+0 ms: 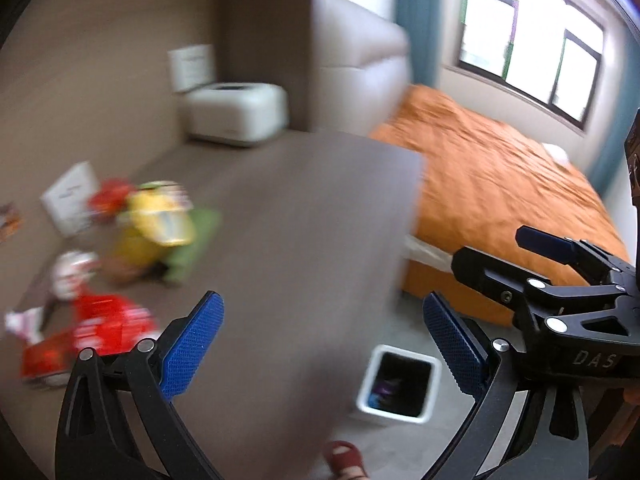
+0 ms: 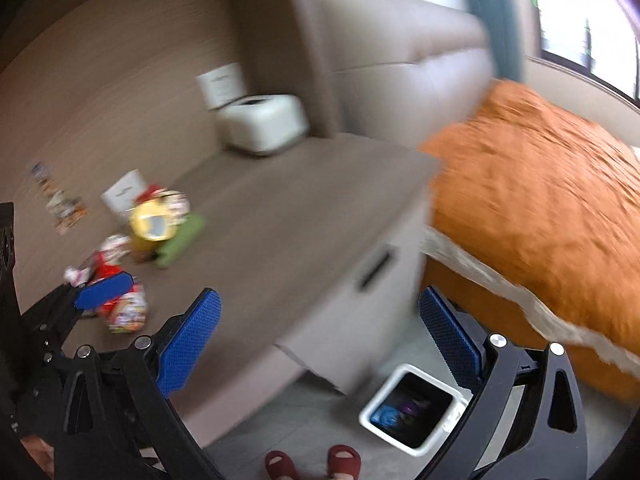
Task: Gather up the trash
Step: 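Move both tools back to the desk trash, then grasp the red box with the left tool while the right tool grasps the red bag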
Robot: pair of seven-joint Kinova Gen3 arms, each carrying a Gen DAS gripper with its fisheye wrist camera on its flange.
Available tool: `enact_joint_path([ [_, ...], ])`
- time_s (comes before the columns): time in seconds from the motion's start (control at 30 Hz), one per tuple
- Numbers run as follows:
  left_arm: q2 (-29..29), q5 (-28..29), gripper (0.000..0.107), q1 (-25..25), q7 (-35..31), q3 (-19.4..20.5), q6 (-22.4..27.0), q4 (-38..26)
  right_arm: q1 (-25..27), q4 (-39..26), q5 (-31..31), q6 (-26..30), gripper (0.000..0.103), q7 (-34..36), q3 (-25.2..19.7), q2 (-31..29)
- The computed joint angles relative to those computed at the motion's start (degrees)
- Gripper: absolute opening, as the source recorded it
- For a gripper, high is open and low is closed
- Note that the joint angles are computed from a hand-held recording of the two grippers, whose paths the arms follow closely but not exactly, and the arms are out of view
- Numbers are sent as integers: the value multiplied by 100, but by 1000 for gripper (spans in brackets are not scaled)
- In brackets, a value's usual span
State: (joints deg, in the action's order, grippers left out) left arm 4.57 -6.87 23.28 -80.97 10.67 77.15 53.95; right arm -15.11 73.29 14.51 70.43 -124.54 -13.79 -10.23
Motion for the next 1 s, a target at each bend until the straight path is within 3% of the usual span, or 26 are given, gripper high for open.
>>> enact_joint_path([
  [0.17,-422,98,98,-611,-48,-330,-8,256,-455,-713,-315,-153,99,352,-93,613],
  [0.27,-667,-203,98,-918,-78,-408,-73,504,-872,-1112,-212,-67,99,499,-159,958],
  [0.5,-714,-132,98,-1880,-138,-712,162,706,-1849,-1772,344,472,99,818,-48,1585],
  [0.67,-552,334,98,-2178,-402,-931,298,715,-2323,-2187,383,865,99,1036,170,2006],
  [0.83,-237,111,98,-2118,-530,-912,530,628,-2723,-2461,454,1087,99,1148,373,2341],
  [1.0,-75,448,98,-2373,-763,-972,633,558,-2987,-2793,521,1245,99,1216,588,2713],
])
